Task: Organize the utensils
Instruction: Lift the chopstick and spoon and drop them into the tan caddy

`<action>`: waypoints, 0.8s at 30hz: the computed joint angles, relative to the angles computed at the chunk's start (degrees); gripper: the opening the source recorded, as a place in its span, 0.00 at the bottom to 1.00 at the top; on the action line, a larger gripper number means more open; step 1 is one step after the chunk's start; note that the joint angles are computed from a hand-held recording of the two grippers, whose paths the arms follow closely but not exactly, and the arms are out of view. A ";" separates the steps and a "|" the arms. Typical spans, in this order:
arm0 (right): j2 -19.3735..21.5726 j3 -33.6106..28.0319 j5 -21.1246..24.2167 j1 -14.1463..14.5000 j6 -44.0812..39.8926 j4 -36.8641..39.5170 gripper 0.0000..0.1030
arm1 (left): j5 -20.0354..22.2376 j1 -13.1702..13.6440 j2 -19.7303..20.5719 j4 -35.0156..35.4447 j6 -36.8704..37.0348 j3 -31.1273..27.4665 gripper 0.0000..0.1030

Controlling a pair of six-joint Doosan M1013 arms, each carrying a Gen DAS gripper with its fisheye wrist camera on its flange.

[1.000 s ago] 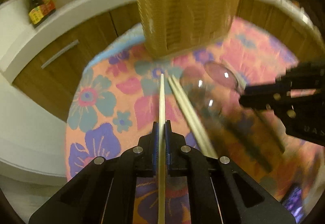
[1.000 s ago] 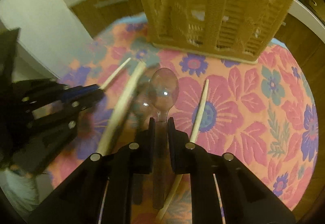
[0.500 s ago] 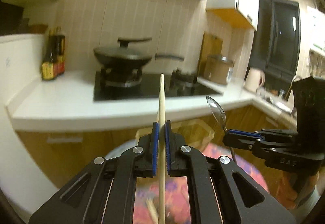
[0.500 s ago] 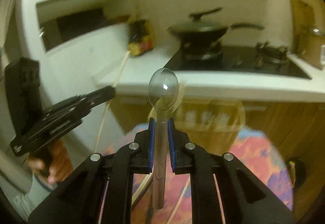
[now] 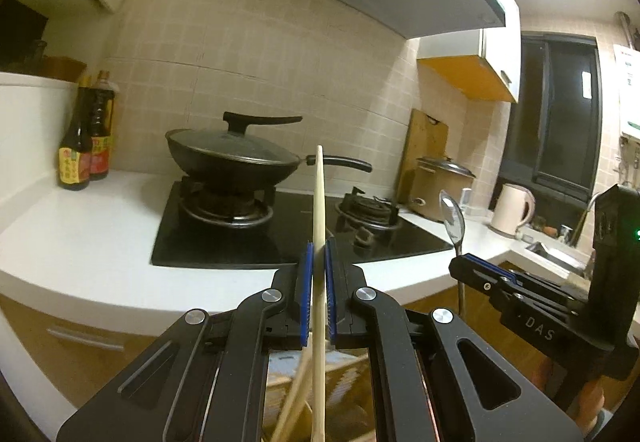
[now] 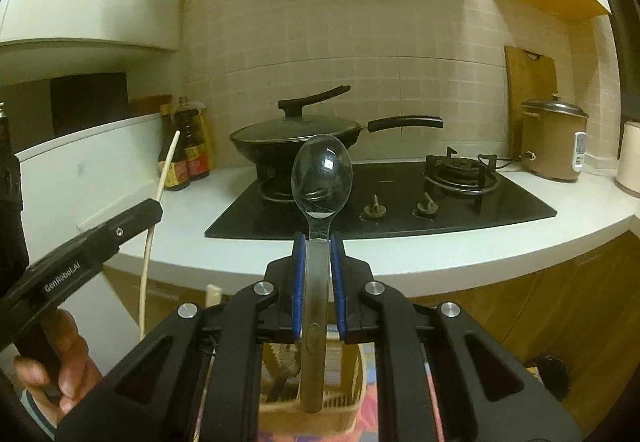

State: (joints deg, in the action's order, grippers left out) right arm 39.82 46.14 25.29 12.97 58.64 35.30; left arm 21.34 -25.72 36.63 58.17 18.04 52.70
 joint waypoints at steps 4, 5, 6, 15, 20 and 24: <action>1.59 -0.58 -1.83 -0.38 -2.67 3.58 0.10 | 1.96 -0.06 1.76 5.36 -3.82 -1.40 0.04; 1.59 -0.23 -2.54 -0.38 -3.11 4.19 0.10 | 3.18 -0.21 2.21 6.25 -4.21 -1.94 0.04; 1.76 -0.14 -3.05 -0.39 -3.25 4.56 0.10 | 5.17 -0.47 2.81 7.80 -4.86 -2.60 0.04; 1.73 1.90 -3.34 -0.64 -4.52 6.58 0.14 | 4.37 -0.39 2.18 12.83 -9.99 0.67 0.05; -0.43 6.00 -2.67 -1.34 -9.36 12.82 0.47 | 3.57 -0.35 0.31 9.20 -6.37 3.54 0.13; -2.83 9.75 -1.45 -1.88 -10.53 14.72 0.47 | 2.51 -0.40 -2.16 10.15 -8.97 7.52 0.27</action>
State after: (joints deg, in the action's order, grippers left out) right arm 36.99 55.89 23.84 11.09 48.11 50.02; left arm 23.85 -26.12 34.47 68.32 9.07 60.22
